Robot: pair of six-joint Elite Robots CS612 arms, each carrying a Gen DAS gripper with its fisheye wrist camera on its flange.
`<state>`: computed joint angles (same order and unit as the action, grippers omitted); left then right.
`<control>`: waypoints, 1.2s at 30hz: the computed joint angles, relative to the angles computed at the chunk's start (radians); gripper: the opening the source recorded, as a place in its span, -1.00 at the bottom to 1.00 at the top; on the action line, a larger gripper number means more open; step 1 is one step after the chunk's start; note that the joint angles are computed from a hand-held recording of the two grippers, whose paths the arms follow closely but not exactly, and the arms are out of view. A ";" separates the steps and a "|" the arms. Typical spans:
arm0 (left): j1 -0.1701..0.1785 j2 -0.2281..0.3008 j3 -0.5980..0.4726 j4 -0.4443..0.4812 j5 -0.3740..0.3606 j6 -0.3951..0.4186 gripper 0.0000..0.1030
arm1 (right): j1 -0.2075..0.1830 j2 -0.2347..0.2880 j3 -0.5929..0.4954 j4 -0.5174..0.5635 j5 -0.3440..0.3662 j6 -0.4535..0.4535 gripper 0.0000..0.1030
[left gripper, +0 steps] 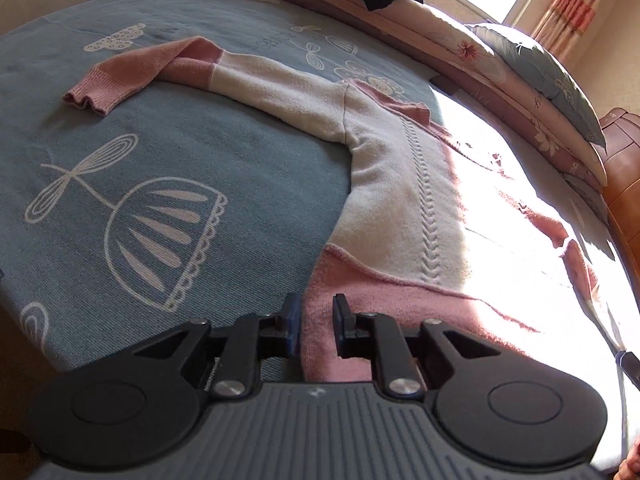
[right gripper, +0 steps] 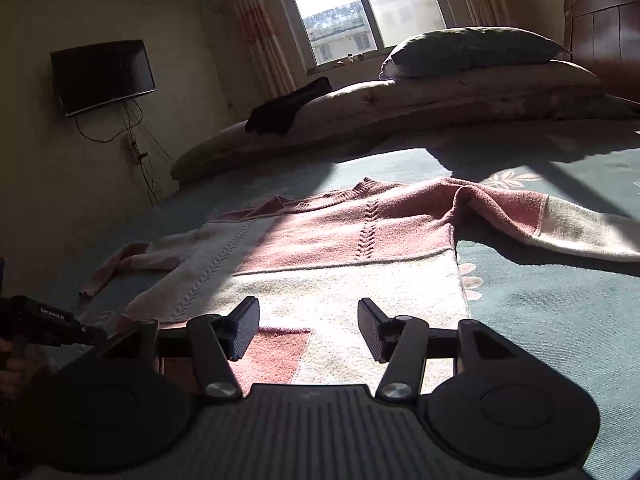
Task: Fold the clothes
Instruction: 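Lift and fold the hem toward the collar with the left gripper, then open it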
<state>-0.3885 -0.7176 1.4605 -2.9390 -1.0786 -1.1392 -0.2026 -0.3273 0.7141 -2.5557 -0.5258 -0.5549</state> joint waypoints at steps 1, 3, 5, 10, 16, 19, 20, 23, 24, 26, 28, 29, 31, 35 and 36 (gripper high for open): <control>0.005 0.003 -0.004 -0.036 0.003 0.011 -0.30 | 0.000 0.000 -0.001 0.004 0.002 0.000 0.17; 0.018 0.014 -0.016 -0.110 -0.001 0.039 -0.06 | 0.001 0.001 -0.004 0.018 0.002 -0.005 0.18; 0.041 0.051 -0.067 -0.165 -0.039 0.089 -0.04 | 0.004 0.000 -0.003 0.027 -0.007 -0.014 0.18; 0.091 0.150 -0.234 -0.099 -0.097 0.103 -0.08 | 0.013 -0.005 0.008 0.024 -0.044 -0.039 0.18; 0.114 0.221 -0.346 -0.010 -0.083 0.168 -0.07 | 0.017 0.000 -0.005 0.048 -0.060 -0.055 0.18; 0.109 0.237 -0.375 0.012 -0.067 0.236 0.03 | 0.019 -0.001 -0.005 0.063 -0.058 -0.074 0.19; 0.104 0.240 -0.388 0.039 -0.052 0.275 0.03 | 0.019 -0.002 -0.003 0.065 -0.060 -0.084 0.19; 0.086 0.250 -0.424 0.123 0.010 0.379 -0.02 | 0.022 -0.009 0.010 0.050 -0.067 -0.101 0.19; 0.083 0.251 -0.429 0.131 0.017 0.395 -0.13 | 0.022 -0.011 0.016 0.045 -0.068 -0.110 0.19; 0.083 0.250 -0.429 0.106 -0.012 0.415 -0.68 | 0.023 -0.014 0.022 0.037 -0.069 -0.122 0.21; 0.078 0.248 -0.435 0.137 0.015 0.418 -0.85 | 0.024 -0.016 0.027 0.026 -0.077 -0.123 0.22; 0.076 0.246 -0.438 0.154 0.032 0.417 -0.89 | 0.024 -0.014 0.024 0.023 -0.080 -0.121 0.22; 0.072 0.242 -0.440 0.184 0.088 0.406 -0.91 | 0.023 -0.010 0.016 0.024 -0.078 -0.113 0.22; 0.081 0.232 -0.426 0.188 0.132 0.382 -0.91 | 0.022 -0.002 0.000 0.035 -0.070 -0.102 0.22; 0.084 0.231 -0.424 0.190 0.125 0.376 -0.91 | 0.022 -0.001 -0.002 0.042 -0.071 -0.104 0.22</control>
